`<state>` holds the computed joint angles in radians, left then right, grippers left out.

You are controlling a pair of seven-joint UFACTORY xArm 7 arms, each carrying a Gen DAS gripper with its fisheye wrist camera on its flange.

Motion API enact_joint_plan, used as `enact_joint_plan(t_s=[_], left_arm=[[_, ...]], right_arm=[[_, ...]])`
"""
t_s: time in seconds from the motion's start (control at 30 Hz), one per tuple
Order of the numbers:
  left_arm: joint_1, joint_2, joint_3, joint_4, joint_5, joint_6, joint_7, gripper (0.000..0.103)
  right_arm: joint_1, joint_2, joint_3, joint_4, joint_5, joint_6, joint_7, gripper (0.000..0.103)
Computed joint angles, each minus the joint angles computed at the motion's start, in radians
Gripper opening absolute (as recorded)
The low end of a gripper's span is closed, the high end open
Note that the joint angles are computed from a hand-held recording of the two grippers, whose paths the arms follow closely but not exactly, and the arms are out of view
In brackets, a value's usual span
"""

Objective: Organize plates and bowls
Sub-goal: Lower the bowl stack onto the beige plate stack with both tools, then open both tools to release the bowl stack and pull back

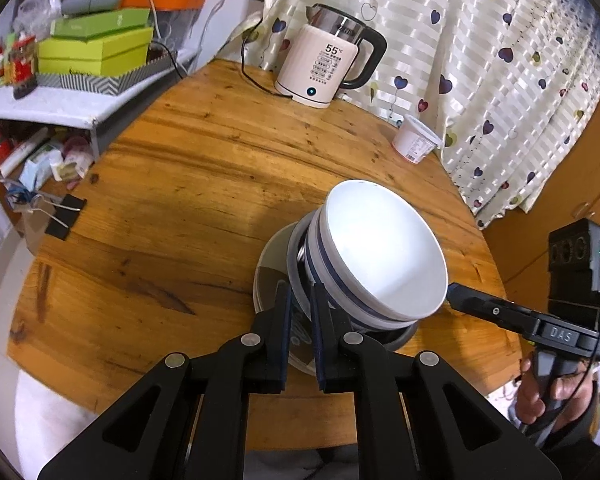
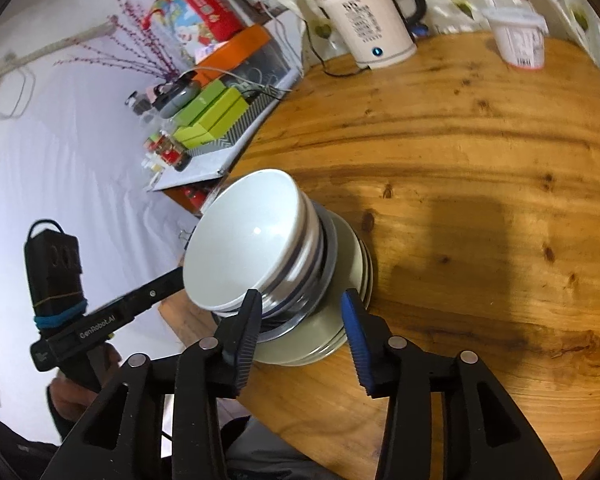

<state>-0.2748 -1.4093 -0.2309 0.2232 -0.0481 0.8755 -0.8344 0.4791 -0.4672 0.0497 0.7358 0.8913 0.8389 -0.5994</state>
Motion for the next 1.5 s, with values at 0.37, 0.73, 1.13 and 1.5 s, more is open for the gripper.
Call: enact_joint_plan(t_s=[0.37,0.73,1.13,1.5], left_arm=[[-0.019,0.052,-0.116,0.068,0.049,0.077,-0.070,0.014],[-0.057,0.109,-0.153,0.096,0.087,0.127,-0.129,0.018],[-0.074,0.155,-0.177,0.123,0.121,0.177,-0.177,0.018],[-0.083,0.184,-0.185,0.127,0.140,0.194,-0.215,0.018]], right_arm=[[0.051,-0.102,0.038,-0.068,-0.099,-0.104,0.015,0.056],[0.110,-0.140,0.045,-0.114,-0.202,-0.168,0.068,0.065],[0.156,-0.152,0.038,-0.139,-0.266,-0.207,0.090,0.067],[0.173,-0.143,0.032,-0.142,-0.280,-0.216,0.096,0.067]])
